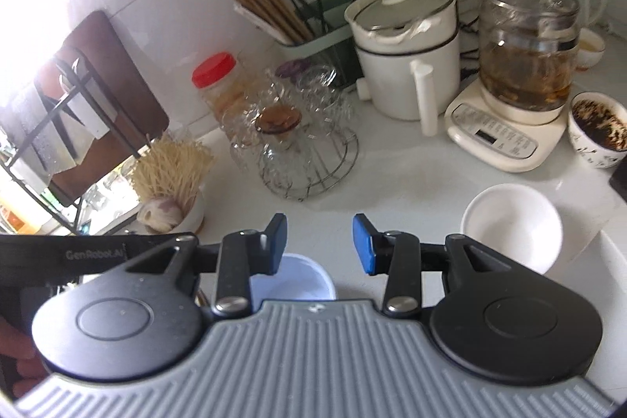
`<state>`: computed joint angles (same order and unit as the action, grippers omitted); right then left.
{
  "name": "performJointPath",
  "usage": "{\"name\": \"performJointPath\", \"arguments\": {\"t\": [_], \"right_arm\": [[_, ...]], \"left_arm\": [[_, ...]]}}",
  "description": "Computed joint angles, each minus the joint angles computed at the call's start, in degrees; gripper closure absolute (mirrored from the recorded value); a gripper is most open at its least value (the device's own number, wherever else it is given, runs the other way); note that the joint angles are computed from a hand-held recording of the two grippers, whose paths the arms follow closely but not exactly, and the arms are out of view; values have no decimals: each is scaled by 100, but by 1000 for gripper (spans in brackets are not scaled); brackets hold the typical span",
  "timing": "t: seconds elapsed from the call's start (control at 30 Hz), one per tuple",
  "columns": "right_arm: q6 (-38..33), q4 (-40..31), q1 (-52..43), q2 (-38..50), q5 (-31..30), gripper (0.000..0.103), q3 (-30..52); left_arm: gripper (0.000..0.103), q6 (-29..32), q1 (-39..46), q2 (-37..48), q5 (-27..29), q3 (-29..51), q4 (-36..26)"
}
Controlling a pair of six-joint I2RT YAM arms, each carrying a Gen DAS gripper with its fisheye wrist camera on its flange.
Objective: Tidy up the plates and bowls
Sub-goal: 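Open both grippers and raise them off the stack, then move both grippers to the white ceramic bowl by the tea maker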
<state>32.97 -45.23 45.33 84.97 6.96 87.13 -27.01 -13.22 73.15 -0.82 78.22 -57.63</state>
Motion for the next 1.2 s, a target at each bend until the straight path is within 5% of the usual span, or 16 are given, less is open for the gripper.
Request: {"name": "performJointPath", "arguments": {"t": [0.4,1.2], "right_arm": [[25,-68,-327,-372,92,62,-250],[-372,100,-1946,-804,-361,62,-1034]], "left_arm": [[91,-10,-387,367,-82,274,138],[91,144,-1242,2910,244,2340,346]]}}
